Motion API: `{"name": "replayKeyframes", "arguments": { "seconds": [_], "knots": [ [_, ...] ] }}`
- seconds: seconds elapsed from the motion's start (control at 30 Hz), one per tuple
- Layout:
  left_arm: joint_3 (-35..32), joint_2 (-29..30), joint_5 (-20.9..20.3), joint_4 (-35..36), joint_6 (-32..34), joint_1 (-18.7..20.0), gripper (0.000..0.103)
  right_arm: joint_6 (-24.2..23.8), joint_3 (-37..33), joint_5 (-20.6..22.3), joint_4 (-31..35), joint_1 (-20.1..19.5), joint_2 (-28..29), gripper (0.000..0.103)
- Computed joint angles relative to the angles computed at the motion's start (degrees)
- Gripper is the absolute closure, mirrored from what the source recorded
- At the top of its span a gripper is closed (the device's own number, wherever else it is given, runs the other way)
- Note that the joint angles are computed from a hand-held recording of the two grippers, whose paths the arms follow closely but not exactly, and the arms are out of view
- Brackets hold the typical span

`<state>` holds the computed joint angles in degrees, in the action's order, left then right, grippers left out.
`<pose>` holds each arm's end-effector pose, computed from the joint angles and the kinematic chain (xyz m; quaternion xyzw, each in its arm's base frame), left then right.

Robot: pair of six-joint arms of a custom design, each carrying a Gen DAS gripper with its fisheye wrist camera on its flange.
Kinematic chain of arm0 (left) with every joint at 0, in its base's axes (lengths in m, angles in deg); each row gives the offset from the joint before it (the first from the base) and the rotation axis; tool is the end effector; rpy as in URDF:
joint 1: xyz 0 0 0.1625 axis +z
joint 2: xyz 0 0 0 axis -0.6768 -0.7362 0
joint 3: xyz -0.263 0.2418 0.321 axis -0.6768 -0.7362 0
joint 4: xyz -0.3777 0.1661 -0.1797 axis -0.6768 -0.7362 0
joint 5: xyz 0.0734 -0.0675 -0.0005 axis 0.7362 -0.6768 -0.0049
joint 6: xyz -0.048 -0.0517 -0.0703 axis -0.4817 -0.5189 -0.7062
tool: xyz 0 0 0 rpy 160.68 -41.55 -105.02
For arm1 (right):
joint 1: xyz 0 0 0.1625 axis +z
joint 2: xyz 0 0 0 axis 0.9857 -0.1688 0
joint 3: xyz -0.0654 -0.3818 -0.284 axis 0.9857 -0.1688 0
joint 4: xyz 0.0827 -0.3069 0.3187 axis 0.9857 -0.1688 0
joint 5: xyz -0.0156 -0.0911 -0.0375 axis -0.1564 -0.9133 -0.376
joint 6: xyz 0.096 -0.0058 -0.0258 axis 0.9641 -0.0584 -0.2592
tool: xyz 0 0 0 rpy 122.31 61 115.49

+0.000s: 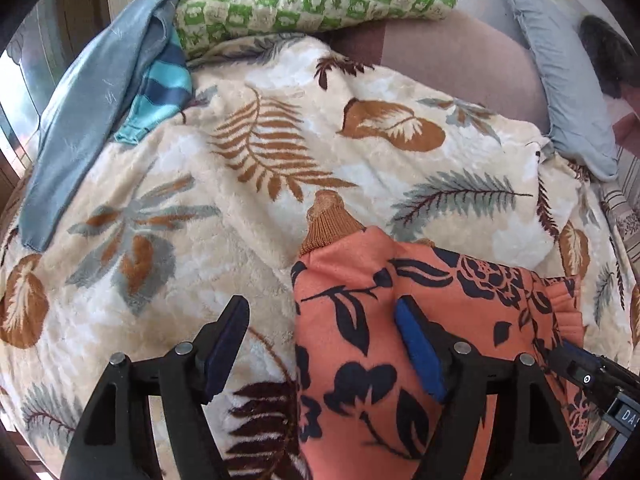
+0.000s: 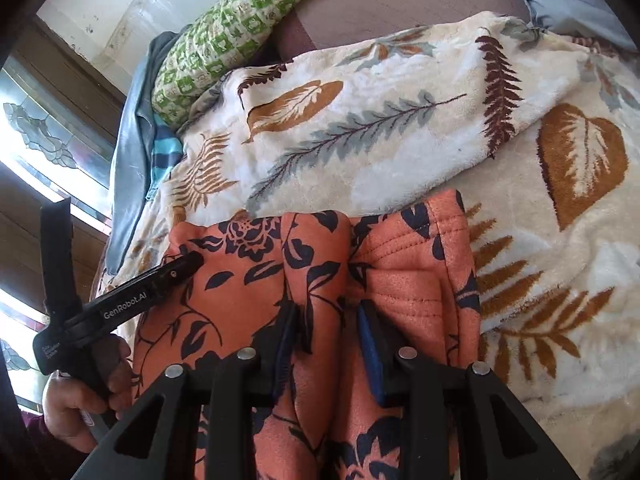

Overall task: Fold small clothes
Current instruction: 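Lower the orange blouse bundle onto the blanket with both tools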

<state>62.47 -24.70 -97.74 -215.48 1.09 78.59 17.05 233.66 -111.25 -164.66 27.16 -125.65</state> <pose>-0.2794 -0.4421 0.1394 0.2905 0.9021 -0.1762 0.2662 0.1730 -0.3081 0.2614 -0.1096 -0.9026 0.3635 0.2028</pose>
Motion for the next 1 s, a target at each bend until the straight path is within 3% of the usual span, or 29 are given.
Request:
{"name": "replayKeyframes", "arguments": {
  "seconds": [0.1, 0.2, 0.27, 0.4, 0.47, 0.6, 0.7, 0.77, 0.83, 0.87, 0.9, 1.0],
  "knots": [
    [4.9, -6.5, 3.0, -0.5, 1.2, -4.7, 0.026, -0.7, 0.6, -5.6, 1.7, 7.8, -1.4, 0.068],
    [8.9, -13.8, 2.4, 4.7, -1.6, -8.7, 0.026, 0.6, 0.7, -10.4, 5.9, 16.1, -1.8, 0.068],
    [11.0, -18.1, 1.8, 10.8, -4.8, -11.0, 0.026, 3.5, 0.9, -11.8, 9.2, 20.4, -1.6, 0.068],
    [14.6, -22.9, 0.1, 17.5, -10.2, -13.6, 0.026, 7.8, 2.6, -12.1, 10.6, 24.6, 0.8, 0.068],
    [15.6, -22.3, -1.1, 18.3, -11.6, -13.0, 0.026, 9.9, 3.6, -10.5, 11.4, 23.8, 2.5, 0.068],
    [15.7, -21.6, -1.7, 19.7, -13.3, -12.4, 0.023, 12.4, 6.5, -4.4, 10.4, 17.1, 3.4, 0.071],
    [14.5, -22.5, -1.7, 19.2, -11.3, -12.1, 0.023, 11.0, 5.7, -4.1, 13.4, 18.5, -0.4, 0.071],
    [13.8, -22.7, -0.7, 16.6, -10.0, -11.5, 0.023, 9.2, 6.1, -4.4, 11.3, 18.9, -3.9, 0.068],
    [12.4, -21.8, -0.9, 13.3, -8.8, -9.4, 0.022, 8.5, 6.4, -5.7, 10.3, 18.1, -7.6, 0.060],
    [11.4, -20.9, -1.6, 12.1, -8.5, -7.9, 0.022, 8.3, 6.6, -6.5, 9.8, 17.0, -9.3, 0.033],
    [10.5, -19.8, -2.6, 10.8, -8.0, -6.4, 0.021, 7.9, 7.0, -6.9, 8.6, 15.6, -11.1, 0.023],
    [8.4, -15.8, -6.4, 7.1, -5.9, -2.2, 0.021, 3.6, 7.2, -2.1, 8.2, 7.2, -16.5, 0.023]
  ]
}}
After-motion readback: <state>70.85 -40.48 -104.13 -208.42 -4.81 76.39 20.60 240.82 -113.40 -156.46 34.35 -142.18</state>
